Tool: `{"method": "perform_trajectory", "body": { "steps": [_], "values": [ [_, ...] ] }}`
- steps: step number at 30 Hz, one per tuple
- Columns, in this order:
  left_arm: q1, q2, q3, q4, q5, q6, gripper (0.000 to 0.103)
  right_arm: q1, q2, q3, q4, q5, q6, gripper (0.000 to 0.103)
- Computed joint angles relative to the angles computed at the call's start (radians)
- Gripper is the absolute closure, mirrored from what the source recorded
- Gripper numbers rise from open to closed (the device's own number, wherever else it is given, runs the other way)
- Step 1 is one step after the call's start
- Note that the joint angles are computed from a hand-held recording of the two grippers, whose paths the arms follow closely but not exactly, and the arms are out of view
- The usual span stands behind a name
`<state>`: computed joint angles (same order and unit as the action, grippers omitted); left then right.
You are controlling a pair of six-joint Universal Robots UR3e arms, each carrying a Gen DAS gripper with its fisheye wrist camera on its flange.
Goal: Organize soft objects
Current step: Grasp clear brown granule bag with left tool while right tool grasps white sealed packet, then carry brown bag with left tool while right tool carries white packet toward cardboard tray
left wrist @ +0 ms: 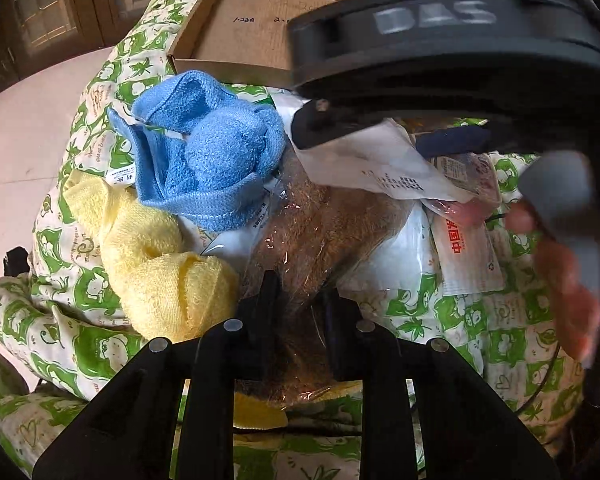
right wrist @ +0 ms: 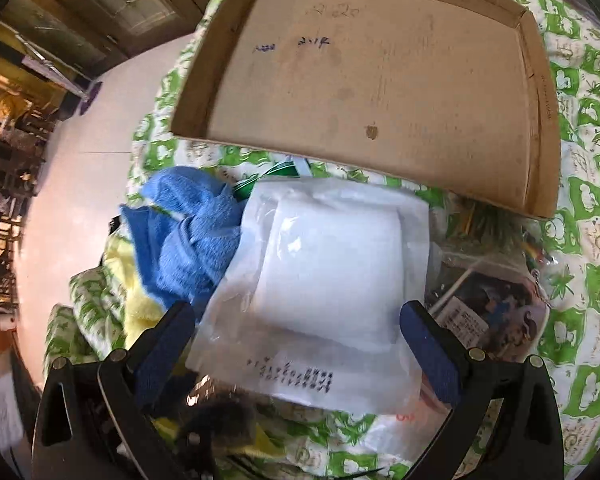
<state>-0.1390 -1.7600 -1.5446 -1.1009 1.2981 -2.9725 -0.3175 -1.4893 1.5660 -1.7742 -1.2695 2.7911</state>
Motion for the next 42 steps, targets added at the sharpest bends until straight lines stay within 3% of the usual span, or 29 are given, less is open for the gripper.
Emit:
{"method": "perform_trajectory", "body": {
  "steps": [4,8,12,19,33,42],
  "values": [
    [0.008,-0.011,-0.018,0.020,-0.006,0.008,0.083,0.032,0.058,-0.012,-0.064,-0.043,0.044,0.000],
    [0.013,-0.036,-0.014,0.026,-0.014,0.008,0.083,-0.005,0.090,0.006,-0.068,-0.013,0.044,0.001],
    [0.013,-0.058,-0.006,0.040,-0.013,0.007,0.083,-0.045,0.073,0.038,-0.073,0.027,0.006,0.027],
    [0.026,-0.047,-0.012,0.046,-0.026,0.014,0.083,-0.137,-0.016,0.106,-0.050,0.104,-0.088,0.040],
    [0.038,0.021,-0.058,0.097,-0.035,0.013,0.083,-0.424,-0.277,0.197,0.183,0.244,-0.362,0.047],
    [0.085,0.116,-0.137,0.141,-0.099,0.010,0.083,-0.533,-0.358,0.284,0.162,0.282,-0.394,0.047]
  ]
}}
